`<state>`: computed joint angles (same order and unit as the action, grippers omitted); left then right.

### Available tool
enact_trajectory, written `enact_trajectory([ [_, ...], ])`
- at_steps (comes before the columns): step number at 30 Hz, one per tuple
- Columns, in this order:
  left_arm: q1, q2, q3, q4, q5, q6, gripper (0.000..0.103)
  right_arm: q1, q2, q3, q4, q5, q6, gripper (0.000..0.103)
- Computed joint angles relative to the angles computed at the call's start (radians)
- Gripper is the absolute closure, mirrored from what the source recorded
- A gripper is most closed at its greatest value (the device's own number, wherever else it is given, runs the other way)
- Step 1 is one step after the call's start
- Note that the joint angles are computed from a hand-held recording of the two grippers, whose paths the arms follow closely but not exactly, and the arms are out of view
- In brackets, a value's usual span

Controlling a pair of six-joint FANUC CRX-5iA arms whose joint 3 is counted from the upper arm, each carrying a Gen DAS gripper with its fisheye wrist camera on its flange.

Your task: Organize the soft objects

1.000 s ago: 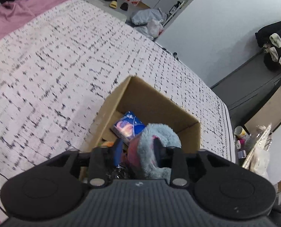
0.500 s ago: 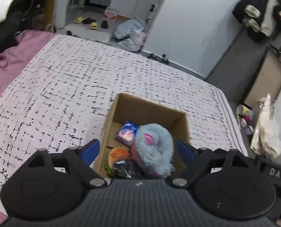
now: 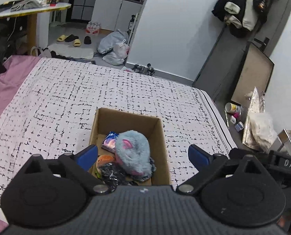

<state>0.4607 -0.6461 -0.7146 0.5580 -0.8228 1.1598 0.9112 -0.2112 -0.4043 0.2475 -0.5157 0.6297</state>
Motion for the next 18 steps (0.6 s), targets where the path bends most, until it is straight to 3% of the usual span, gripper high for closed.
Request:
enact_trajectory([
  [7, -0.021, -0.047, 0.014, -0.009, -0.031, 0.013, 0.005, 0.006, -0.102, -0.076, 0.126, -0.001, -0.096, 0.002],
  [18, -0.080, -0.128, 0.043, -0.072, -0.057, 0.000, 0.001, 0.040, -0.209, -0.126, 0.190, -0.061, -0.122, 0.000],
])
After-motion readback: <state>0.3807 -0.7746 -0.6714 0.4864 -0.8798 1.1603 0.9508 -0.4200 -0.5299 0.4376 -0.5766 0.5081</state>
